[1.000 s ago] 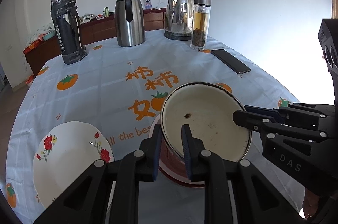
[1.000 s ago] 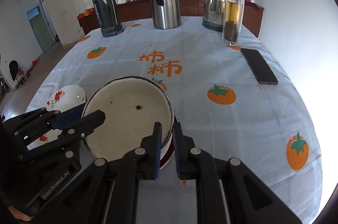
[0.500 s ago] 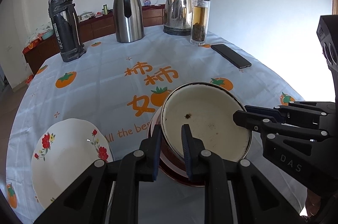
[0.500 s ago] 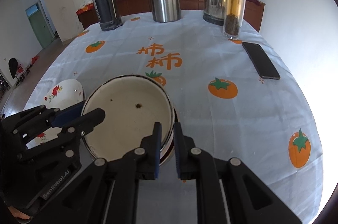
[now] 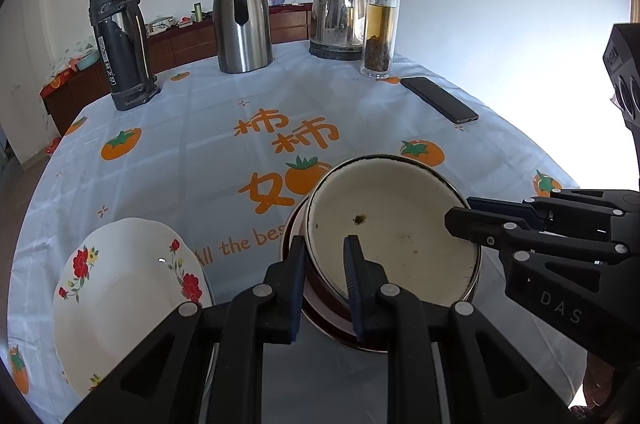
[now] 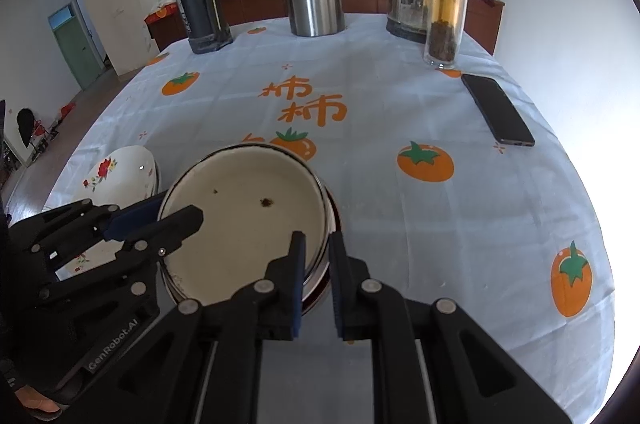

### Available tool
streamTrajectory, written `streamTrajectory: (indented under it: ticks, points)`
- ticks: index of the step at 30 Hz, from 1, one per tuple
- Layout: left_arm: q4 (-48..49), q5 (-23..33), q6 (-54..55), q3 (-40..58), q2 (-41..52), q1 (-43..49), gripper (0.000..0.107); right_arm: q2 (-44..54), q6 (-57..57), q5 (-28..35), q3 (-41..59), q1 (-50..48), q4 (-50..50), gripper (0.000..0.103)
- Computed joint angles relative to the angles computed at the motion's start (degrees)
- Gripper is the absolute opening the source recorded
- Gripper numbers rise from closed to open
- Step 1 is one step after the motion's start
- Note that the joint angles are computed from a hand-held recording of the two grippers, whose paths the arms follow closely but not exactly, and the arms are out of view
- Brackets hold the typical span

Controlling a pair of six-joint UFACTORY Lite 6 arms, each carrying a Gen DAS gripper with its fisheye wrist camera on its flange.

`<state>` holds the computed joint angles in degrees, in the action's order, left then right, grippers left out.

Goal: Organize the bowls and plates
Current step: 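Lower the enamel bowl with both grippers into the pink bowl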

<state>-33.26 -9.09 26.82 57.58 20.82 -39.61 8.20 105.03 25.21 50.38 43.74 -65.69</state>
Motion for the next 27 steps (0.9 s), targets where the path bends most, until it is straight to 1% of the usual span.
streamTrajectory:
  ticks: [3, 12, 16, 23, 27]
  points:
    - [-0.62, -0.26, 0.56, -0.41, -0.18, -0.25, 0.021, 0.03, -0.67, 0.83, 0.14, 0.63, 0.72, 0.013]
    - [6.42, -0.3, -6.18, -0.73, -0.18, 0.39, 0.021, -0.11, -0.93, 0.62, -0.05, 0.33, 0.75, 0.013]
    - [7.82, -0.42, -7.45, -0.86, -0.25, 0.42, 0.021, -0.11, -0.69, 0.63, -0.06, 0.4, 0.69, 0.013]
    - [5.82, -0.37, -5.16, -0.82, -0.26, 0.26, 0.021, -0.22, -1.15, 0.79, -0.08, 0.51, 1.1, 0.013]
    - [6.9, 0.03, -5.96, -0.57, -0.17, 0.51, 0.021, -0.25, -0.83, 0.74, -0.12, 0.52, 0.87, 0.013]
